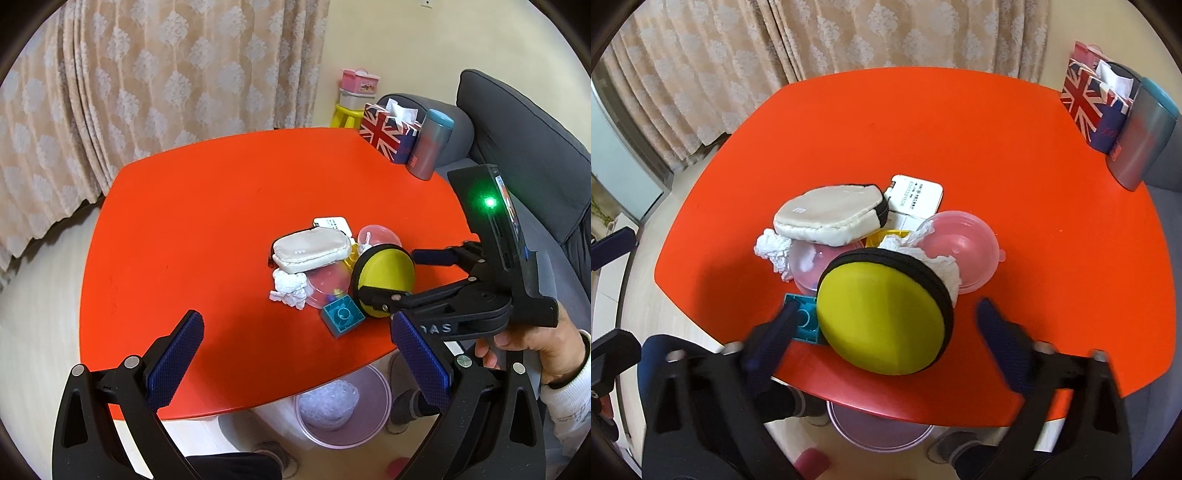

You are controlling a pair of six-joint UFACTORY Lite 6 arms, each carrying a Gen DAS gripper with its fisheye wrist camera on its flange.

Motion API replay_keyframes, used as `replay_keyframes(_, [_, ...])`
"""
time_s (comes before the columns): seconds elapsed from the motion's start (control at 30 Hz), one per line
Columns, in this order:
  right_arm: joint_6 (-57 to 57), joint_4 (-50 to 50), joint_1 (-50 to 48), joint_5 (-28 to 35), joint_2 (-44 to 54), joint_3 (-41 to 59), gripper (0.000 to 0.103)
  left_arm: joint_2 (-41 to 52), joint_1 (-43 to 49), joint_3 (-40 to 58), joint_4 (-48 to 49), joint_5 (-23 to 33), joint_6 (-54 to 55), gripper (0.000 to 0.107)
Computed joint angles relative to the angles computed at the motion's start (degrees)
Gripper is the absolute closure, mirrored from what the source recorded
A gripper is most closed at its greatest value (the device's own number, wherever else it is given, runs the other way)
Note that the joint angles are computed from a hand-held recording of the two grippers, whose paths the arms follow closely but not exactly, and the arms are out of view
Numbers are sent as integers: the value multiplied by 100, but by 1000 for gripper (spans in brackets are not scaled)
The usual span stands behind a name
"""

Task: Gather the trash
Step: 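Move the right tool to the yellow round case and close on it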

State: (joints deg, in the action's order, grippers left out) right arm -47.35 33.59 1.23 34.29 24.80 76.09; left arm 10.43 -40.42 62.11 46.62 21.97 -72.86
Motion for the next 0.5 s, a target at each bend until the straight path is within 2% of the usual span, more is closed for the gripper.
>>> replay_keyframes(0.13, [-207, 166, -4, 34, 26, -22, 30, -5, 18, -25, -4, -43, 2, 10])
replay_keyframes(0.5, [-911, 726, -261, 238, -278, -207, 31, 26, 0, -22, 88, -51, -90, 10])
